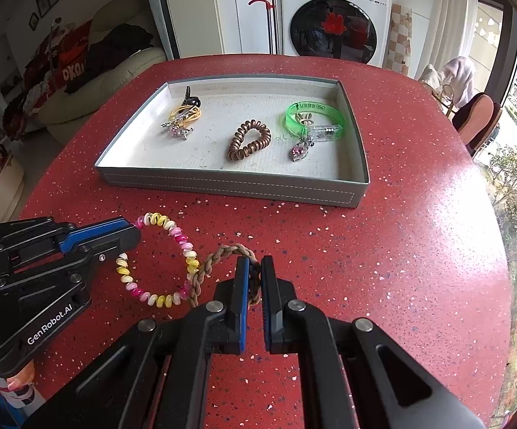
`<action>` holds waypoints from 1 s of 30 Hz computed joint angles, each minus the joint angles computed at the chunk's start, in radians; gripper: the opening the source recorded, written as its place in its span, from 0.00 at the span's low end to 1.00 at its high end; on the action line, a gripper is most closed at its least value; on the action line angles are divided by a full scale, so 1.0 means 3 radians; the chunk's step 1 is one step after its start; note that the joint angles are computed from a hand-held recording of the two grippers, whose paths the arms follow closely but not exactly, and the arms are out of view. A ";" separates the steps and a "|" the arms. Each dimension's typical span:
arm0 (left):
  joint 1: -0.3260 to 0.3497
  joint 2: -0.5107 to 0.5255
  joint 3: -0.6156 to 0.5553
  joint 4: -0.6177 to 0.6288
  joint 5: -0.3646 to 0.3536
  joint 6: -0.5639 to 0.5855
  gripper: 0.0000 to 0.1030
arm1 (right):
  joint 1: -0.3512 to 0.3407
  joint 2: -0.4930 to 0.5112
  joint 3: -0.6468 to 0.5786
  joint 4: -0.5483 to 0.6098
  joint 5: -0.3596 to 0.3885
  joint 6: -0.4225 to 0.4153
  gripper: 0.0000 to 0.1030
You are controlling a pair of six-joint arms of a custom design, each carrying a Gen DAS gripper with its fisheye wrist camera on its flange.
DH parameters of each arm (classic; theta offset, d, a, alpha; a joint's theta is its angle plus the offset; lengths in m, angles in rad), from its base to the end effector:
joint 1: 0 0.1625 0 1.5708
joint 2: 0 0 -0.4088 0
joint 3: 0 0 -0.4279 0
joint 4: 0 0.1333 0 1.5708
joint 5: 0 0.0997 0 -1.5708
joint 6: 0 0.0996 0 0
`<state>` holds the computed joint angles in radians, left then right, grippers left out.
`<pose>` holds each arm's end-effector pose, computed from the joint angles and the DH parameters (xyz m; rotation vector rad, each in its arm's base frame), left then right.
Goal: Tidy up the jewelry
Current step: 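Lift both bracelets and carry them toward the grey tray, then lower both bracelets into the tray and open both tools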
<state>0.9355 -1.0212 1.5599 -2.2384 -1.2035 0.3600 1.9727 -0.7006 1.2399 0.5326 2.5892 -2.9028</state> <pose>-0.2744 -0.6570 0.2122 1.3001 2.4631 -0.2490 0.2861 -0.5490 0.1127 -0.1302 -2.1779 0.9021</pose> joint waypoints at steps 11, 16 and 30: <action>-0.0027 -0.0004 -0.0130 -0.0085 -0.0077 0.0088 0.26 | 0.0027 -0.0165 0.0041 -0.0159 -0.0013 -0.0120 0.07; -0.0033 0.0093 -0.0312 -0.0156 -0.0081 0.0127 0.26 | 0.0014 -0.0222 -0.0026 -0.0224 0.0019 -0.0231 0.07; 0.0066 0.0741 -0.1102 -0.0206 0.0146 0.0039 0.26 | -0.0248 -0.0230 -0.0393 -0.0233 -0.0119 -0.0331 0.07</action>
